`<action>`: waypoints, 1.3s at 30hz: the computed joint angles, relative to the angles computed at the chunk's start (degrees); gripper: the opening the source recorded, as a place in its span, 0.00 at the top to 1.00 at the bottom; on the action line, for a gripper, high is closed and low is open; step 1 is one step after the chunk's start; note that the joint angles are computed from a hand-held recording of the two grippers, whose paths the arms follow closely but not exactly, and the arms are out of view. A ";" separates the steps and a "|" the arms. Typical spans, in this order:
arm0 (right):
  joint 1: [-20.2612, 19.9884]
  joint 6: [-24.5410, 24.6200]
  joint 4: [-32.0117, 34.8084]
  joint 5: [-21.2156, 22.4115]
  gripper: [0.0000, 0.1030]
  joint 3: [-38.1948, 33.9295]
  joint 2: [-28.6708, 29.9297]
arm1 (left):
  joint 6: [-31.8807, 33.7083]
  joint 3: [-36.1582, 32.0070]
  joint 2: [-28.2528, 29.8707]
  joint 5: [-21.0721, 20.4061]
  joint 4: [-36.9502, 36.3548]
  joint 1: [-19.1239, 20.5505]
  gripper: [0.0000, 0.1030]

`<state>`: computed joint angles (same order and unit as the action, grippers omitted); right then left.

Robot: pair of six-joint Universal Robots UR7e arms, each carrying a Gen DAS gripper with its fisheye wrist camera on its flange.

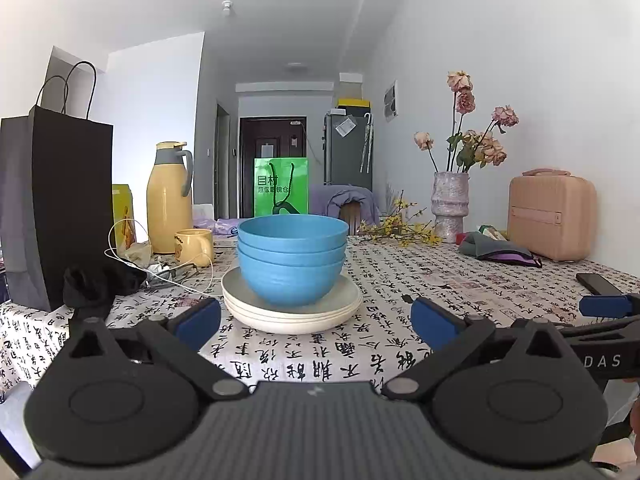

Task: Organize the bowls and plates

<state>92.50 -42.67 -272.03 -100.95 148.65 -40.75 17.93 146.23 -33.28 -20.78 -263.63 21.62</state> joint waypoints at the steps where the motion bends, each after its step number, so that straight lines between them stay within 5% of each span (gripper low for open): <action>1: -0.04 0.06 -0.11 0.17 0.05 0.05 0.07 | 0.33 0.01 0.12 0.07 -0.59 -0.10 0.00; 39: -0.53 1.33 1.04 -0.31 0.03 0.10 0.08 | -0.15 -0.09 -0.30 -0.02 2.21 0.14 0.00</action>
